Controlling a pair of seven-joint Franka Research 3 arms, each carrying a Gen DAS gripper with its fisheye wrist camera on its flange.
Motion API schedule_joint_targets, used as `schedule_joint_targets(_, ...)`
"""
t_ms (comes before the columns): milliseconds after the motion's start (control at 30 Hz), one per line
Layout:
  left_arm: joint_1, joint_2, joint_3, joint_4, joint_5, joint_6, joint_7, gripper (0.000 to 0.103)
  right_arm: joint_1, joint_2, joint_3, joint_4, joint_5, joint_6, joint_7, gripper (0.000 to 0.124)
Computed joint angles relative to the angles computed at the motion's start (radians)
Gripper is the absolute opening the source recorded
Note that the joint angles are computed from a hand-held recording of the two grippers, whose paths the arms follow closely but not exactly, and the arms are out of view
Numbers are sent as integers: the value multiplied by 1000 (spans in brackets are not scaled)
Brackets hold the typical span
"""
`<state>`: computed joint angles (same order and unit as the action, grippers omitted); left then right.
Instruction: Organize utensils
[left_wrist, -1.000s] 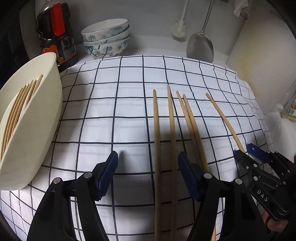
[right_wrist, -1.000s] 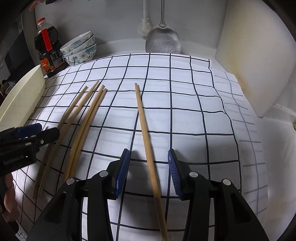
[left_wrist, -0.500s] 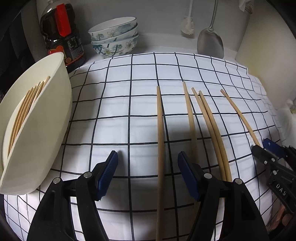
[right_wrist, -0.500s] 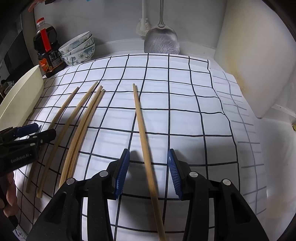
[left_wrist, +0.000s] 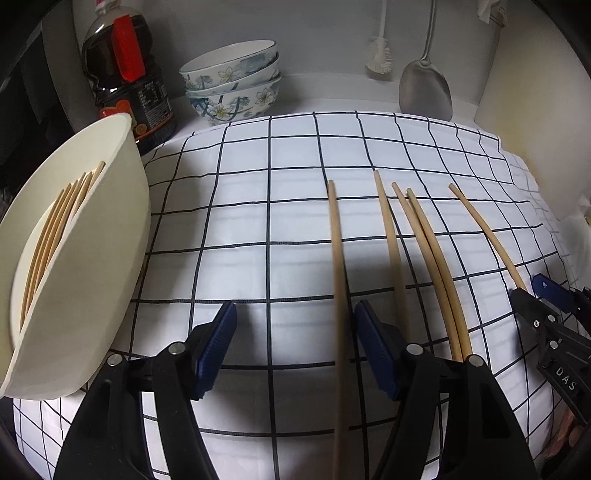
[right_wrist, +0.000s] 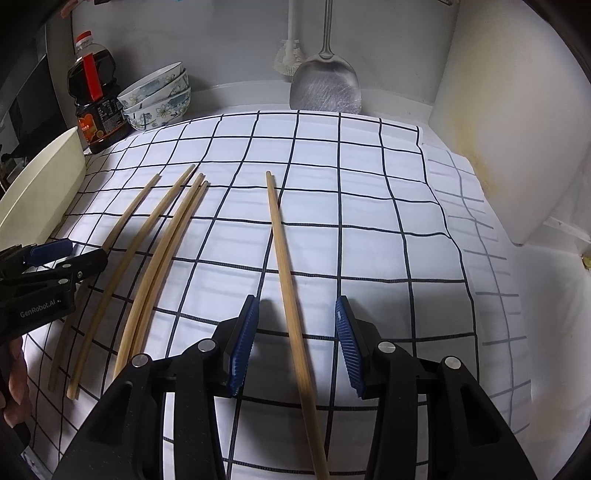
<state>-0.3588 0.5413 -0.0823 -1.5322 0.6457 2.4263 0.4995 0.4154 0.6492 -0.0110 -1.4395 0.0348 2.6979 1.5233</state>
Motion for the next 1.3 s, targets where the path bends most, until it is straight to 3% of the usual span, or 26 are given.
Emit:
schedule_joint_targets(133,-6,7,-7,7,5,22,29,31,-1,1,8,0,1,6,-16,31)
schedule_joint_targets(200,-11,12,-11,15,6,25,52,11,0,-3,12,-5,1,5,-33,9)
schedule_joint_targets(233,-14,14,-13,19,4,22,62,8,7,-6,5,-8,-8,4,-34,8)
schedule_joint_targets(333,-24,14,-11,23,5,4,76,7,-1,-8,14,-9,7,-2,-38,6)
schedule_joint_targets(533,18,-30,-46,-28,-95,28,132,7,-31,-41,43,-34,84,-19,-20,6)
schedule_joint_targets(933,76,-273,-65,-236,-139,121,153,7,-4,-157,81,-87,130,-17,9,6)
schedule_joint_targets(1167,155,-457,-49,-386,-67,158,77,7,41,-102,130,76,160,-56,-14,6)
schedule_joint_targets(1300,222,-527,-40,-454,-34,143,43,7,89,5,142,264,165,-120,-10,6)
